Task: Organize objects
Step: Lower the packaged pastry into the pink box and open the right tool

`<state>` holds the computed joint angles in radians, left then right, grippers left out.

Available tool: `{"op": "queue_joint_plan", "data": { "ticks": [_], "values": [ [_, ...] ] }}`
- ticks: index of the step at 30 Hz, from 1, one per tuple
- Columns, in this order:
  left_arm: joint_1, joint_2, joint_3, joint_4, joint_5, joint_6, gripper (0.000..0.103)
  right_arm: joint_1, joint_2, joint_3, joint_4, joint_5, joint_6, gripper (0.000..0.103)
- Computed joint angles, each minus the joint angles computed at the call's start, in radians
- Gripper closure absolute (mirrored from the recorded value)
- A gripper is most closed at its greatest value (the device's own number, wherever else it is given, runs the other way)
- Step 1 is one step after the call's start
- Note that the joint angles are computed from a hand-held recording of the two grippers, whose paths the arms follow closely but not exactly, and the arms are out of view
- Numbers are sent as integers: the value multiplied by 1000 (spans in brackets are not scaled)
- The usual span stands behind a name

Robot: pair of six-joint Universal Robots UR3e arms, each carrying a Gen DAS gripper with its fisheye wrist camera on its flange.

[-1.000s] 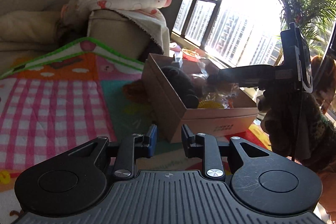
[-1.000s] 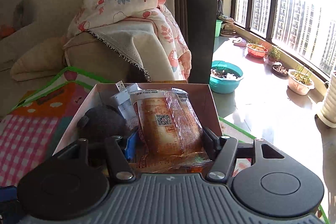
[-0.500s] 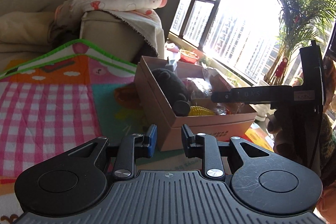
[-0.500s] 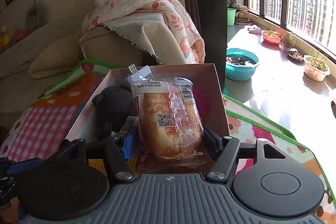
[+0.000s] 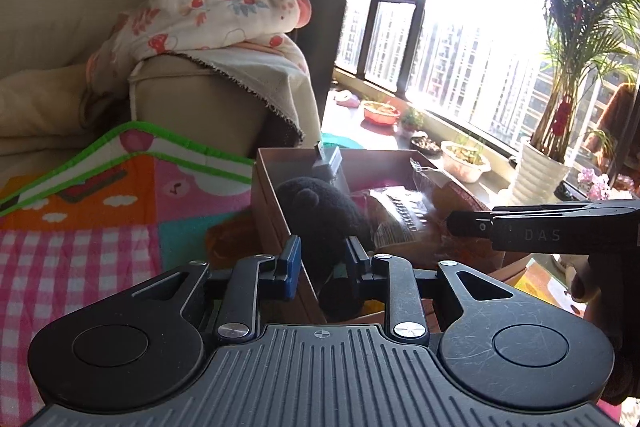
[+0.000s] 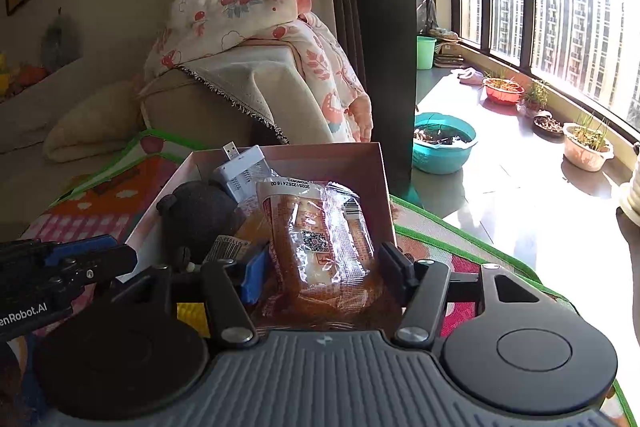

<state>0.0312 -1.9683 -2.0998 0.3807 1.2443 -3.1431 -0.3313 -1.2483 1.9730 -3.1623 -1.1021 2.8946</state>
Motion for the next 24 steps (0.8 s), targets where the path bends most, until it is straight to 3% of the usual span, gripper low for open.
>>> {"op": "queue_joint_plan", "data": {
  "ticks": [3, 6, 12, 16, 20, 24],
  "values": [
    [60, 40, -61, 39, -91, -9, 76, -19, -8, 1, -8, 15, 0, 57],
    [87, 90, -137, 77, -108, 67, 76, -26, -9, -19, 3, 21, -2, 57],
    [122, 156, -213, -3, -236, 198, 78, 3, 33, -55, -8, -12, 5, 60],
    [77, 64, -138, 54, -213, 147, 80, 0, 31, -40, 13, 11, 36, 63],
    [41, -24, 5, 2, -221, 105, 81, -17, 7, -6, 19, 90, 2, 63],
    [9, -75, 127, -63, -150, 67, 81, 30, 90, -82, -32, -19, -9, 63]
  ]
}}
